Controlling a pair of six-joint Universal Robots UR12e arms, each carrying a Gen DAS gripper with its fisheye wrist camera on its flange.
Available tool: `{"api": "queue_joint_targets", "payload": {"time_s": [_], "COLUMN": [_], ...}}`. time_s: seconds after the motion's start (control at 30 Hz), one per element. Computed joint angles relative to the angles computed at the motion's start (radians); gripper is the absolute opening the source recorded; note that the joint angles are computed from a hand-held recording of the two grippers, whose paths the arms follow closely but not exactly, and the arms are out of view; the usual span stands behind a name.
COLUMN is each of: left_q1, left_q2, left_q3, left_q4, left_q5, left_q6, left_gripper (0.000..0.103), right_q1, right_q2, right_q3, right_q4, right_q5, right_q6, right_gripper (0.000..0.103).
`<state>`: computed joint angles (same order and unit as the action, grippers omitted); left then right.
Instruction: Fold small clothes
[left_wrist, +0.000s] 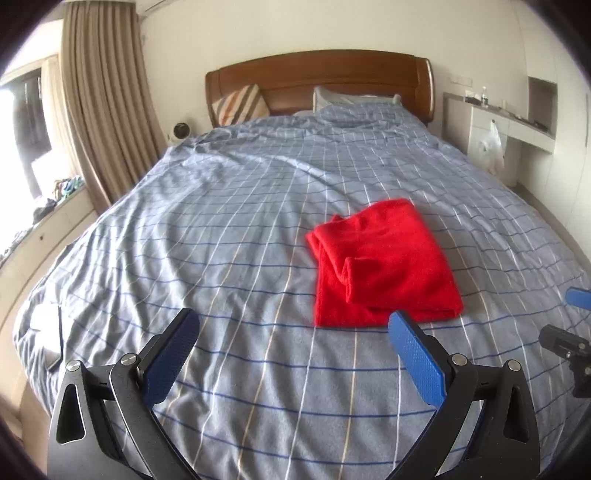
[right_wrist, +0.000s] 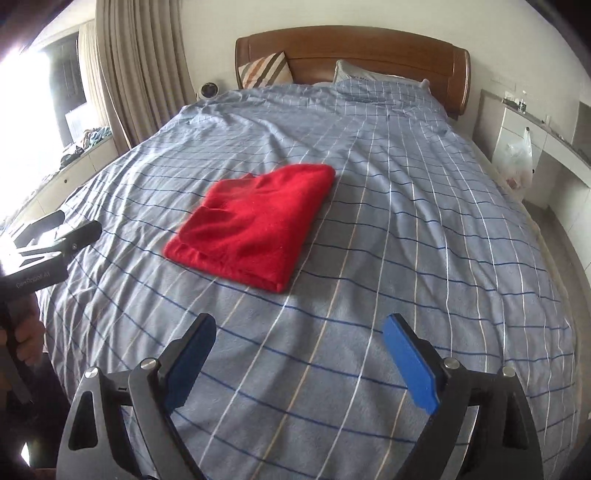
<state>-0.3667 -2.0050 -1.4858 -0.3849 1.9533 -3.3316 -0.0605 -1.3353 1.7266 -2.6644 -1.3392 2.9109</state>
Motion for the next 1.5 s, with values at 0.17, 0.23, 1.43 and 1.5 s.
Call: {"api": "queue_joint_targets", "payload": {"time_s": [0.17,0.23,1.43,1.5], "left_q1": [-0.018,-0.022,-0.073,-0.071], "left_q2": [0.037,0.046,0.165,0.166], "left_q3": [-0.038,-0.041,-0.137,-0.14], "left_q4": [-0.021,-0.046,-0.147,-0.142], "left_q5": [-0.005,-0.015,0.011,0.007], "left_q6": [-0.053,-0.067,-0.116,-0.121], "left_gripper": [0.102,0.102,0.103,0.103], "right_q1": [0.022,0.027,0.051,0.051], "right_q2": [-0.033,-0.043,-0.195,-0.195], "right_q3": [0.032,0.043,0.159,0.16], "right_q4": [-0.041,-0.054,-0.055,-0.052], "right_q5": [-0.046,-0.057,-0.086,-0.087], "right_q6": [-0.006,-0.006,0.041,0.043], "right_gripper": [0.091,0.091,0.103,0.103]}}
